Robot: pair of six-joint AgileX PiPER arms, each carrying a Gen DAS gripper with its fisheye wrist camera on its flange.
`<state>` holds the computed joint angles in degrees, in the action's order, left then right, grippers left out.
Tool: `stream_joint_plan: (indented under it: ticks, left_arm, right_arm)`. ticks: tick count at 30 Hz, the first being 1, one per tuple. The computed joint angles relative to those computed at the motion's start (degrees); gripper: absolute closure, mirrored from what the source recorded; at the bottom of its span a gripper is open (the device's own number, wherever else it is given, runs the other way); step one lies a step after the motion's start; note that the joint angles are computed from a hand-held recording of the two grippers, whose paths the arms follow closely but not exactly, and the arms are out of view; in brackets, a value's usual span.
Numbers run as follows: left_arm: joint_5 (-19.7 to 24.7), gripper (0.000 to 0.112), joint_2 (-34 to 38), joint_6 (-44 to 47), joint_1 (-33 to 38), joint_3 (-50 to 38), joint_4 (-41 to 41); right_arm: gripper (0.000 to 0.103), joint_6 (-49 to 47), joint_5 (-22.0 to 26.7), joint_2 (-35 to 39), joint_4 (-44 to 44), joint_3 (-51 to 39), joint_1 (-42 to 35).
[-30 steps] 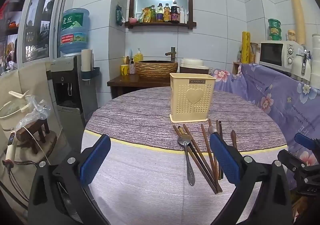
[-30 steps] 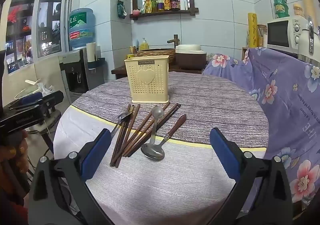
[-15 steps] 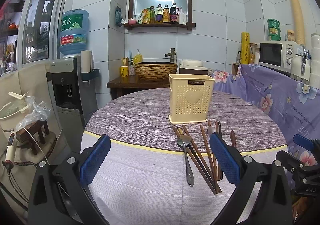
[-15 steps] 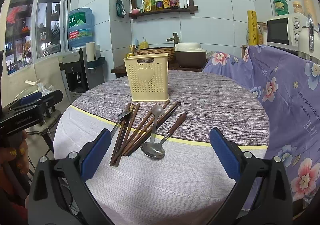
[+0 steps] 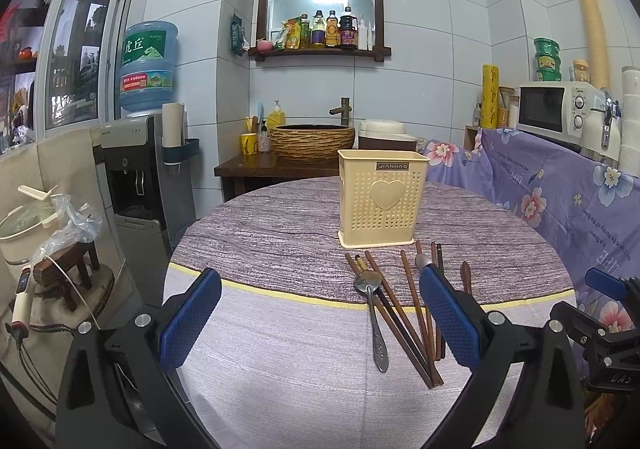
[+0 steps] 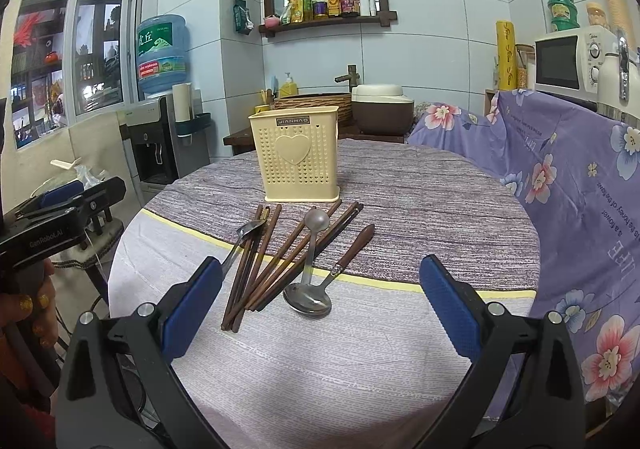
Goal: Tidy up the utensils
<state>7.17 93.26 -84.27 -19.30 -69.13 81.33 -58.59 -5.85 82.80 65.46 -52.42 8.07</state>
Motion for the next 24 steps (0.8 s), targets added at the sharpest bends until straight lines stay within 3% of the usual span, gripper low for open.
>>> stream_joint_plan:
  ticks: [5,24]
  left_arm:
    - [0.14,0.014,0.04,0.24,0.03,-0.06,-0.20]
    - [0.04,0.014,-0.16,3.36,0.65,-0.20,-3.12]
  right_arm:
    - [0.006,-5.75,0.36,0.37,5.61,-0.45,0.05]
    - [0.006,-9.55,0.63,0.50,9.42,-0.57,-0.11]
